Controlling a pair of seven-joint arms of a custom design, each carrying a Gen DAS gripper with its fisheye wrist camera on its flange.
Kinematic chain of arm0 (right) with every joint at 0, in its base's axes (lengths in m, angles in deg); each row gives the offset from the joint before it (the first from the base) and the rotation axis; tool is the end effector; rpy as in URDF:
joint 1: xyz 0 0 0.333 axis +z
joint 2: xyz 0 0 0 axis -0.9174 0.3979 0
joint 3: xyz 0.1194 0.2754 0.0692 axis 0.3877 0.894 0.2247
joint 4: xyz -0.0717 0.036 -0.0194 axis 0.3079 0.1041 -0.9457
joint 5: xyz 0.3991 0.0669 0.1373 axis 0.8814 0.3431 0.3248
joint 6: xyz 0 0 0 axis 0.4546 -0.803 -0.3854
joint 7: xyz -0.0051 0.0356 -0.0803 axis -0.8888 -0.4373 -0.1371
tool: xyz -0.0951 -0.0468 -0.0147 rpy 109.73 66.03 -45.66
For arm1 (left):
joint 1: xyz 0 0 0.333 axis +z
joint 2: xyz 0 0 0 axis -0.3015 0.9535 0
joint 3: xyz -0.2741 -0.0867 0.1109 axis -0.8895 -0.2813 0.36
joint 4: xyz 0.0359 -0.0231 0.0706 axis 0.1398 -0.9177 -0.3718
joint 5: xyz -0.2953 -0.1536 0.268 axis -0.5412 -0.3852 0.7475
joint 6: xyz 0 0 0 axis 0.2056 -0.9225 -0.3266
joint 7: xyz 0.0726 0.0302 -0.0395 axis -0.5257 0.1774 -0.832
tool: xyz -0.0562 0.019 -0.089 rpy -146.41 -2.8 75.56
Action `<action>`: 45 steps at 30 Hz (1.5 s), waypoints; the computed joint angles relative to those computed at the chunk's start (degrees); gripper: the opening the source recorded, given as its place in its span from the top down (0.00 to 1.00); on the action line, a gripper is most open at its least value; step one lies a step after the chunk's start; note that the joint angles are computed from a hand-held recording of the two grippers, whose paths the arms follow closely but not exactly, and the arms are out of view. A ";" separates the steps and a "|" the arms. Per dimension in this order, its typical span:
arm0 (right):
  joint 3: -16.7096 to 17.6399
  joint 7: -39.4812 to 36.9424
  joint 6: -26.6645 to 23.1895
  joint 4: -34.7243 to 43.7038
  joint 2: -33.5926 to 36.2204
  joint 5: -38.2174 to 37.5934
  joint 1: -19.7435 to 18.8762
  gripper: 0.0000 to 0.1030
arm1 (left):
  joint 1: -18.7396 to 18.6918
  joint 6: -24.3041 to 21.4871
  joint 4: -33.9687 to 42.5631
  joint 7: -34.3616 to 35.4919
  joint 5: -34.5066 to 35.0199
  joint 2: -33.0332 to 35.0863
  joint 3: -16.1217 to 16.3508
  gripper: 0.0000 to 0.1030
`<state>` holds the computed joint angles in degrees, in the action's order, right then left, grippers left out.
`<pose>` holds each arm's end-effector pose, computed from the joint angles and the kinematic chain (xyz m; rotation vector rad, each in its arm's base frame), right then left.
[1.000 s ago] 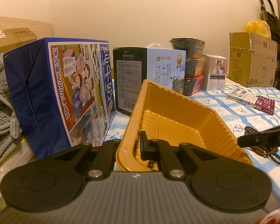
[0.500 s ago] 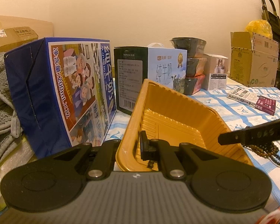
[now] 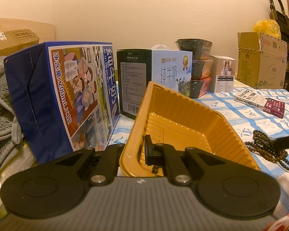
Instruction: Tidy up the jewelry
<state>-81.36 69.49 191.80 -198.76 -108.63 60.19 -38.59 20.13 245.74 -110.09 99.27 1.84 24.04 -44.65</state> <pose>0.4060 0.1758 0.4904 -1.5703 1.5227 -0.4126 0.4177 -0.3225 0.4743 -1.4502 1.5380 -0.9878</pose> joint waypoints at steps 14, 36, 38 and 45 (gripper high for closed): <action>6.40 7.26 -8.31 -7.77 -11.79 -3.09 -10.85 0.47 | 0.30 -0.44 0.31 -0.17 0.44 -0.38 -0.36 0.92; 5.46 8.33 -8.75 -6.81 -9.56 -5.65 -13.53 0.57 | 0.27 -0.35 0.27 -0.20 0.49 -0.34 -0.33 0.92; 4.71 7.77 -8.11 -6.04 -8.11 -5.26 -13.17 0.62 | 0.27 -0.35 0.27 -0.20 0.50 -0.34 -0.33 0.92; 3.46 6.08 -6.31 -3.53 -3.19 -4.27 -12.99 0.68 | 0.30 -0.32 0.27 -0.23 0.53 -0.38 -0.35 0.92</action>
